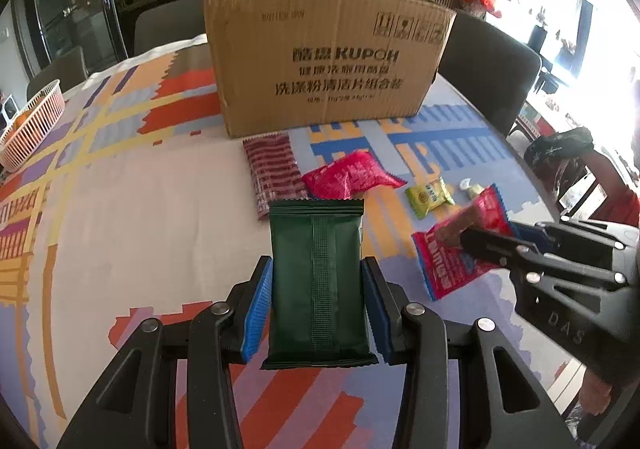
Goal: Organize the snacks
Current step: 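Carry the red bag and dark green bar into the box and release both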
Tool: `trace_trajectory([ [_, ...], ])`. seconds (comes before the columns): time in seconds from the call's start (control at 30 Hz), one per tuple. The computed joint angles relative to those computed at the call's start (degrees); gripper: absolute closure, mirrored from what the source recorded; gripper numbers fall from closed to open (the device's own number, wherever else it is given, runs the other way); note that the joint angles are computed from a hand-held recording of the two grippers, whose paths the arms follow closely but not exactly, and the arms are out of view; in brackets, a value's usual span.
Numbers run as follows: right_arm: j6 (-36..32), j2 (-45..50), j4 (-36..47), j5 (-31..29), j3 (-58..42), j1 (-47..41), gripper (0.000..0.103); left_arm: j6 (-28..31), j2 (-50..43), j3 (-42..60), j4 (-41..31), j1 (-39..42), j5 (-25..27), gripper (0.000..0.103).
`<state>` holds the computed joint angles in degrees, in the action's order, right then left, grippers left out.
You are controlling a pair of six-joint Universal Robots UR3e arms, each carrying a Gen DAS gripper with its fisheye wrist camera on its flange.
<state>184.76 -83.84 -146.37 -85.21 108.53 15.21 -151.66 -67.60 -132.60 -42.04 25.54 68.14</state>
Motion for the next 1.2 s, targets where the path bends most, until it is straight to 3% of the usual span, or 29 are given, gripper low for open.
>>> trace_trajectory([
  [0.5,1.1,-4.6,-0.1,0.8,0.4,-0.4,0.090,-1.4,4.4,4.7,-5.2,1.2,-3.5,0.060],
  [0.7,0.9,-5.2,0.4,0.7,-2.5,-0.8,0.090,-3.3,3.0,8.7,-4.1,0.5,-4.2,0.060],
  [1.2,0.6,1.1,2.9,-0.1,-20.4,-1.6,0.090,-9.7,-8.1,26.4,-2.8,-1.8,-4.5,0.060],
])
